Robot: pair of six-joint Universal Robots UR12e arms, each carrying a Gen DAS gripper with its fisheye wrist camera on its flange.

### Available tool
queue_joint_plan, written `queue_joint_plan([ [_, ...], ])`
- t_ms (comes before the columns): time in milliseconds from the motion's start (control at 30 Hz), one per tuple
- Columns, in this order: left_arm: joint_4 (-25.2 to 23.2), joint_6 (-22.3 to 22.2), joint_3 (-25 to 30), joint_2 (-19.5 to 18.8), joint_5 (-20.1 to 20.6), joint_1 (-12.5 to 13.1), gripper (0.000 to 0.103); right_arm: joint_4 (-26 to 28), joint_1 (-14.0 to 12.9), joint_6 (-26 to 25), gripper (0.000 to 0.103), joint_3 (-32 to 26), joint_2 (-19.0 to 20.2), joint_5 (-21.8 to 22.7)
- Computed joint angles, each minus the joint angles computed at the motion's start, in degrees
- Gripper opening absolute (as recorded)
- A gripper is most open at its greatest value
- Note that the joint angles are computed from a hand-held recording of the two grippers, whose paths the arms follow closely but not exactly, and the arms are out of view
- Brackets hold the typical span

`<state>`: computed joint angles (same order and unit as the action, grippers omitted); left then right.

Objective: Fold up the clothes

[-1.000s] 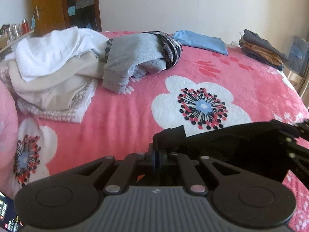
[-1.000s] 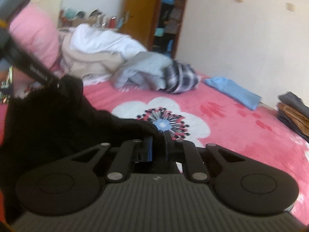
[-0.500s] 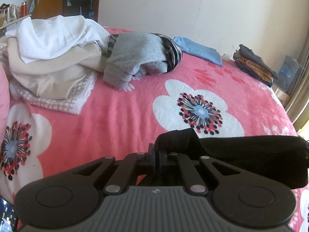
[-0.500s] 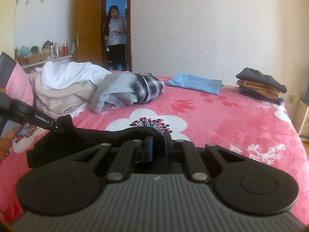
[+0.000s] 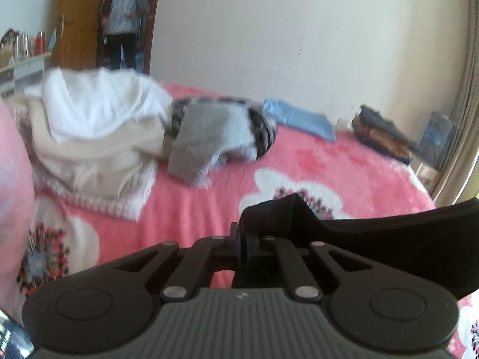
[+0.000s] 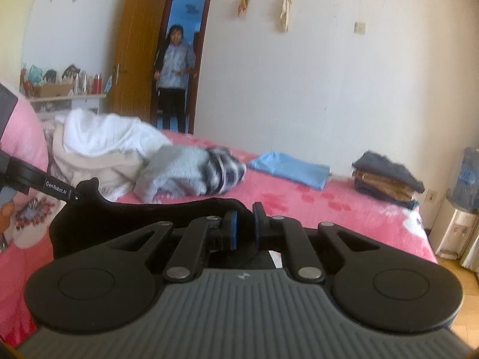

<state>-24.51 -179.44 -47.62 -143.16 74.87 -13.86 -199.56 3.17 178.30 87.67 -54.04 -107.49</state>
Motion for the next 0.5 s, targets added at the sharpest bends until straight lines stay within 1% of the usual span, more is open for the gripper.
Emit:
queue_joint_plan([
  [133,5.6,0.0,0.0,0.5,-0.8,-0.2,0.004,-3.6,0.0,-1.7,0.008,-0.3,-0.4,-0.8],
  [233,11.0,0.2,0.1,0.7,-1.7,-0.2,0.004,-6.1,-0.1,-3.7,0.008,-0.8,-0.8,-1.0],
  [367,16.6,-1.4,0.9,1.0,-2.8,-0.1,0.004,-9.5,-0.2,-6.6,0.008,-1.8,-1.4,-0.5],
  [500,21.0,-2.6,2.7,1.1,-4.0,0.1,0.004,-12.6,-0.3,-9.0,0.008,-2.9,-2.1,0.0],
])
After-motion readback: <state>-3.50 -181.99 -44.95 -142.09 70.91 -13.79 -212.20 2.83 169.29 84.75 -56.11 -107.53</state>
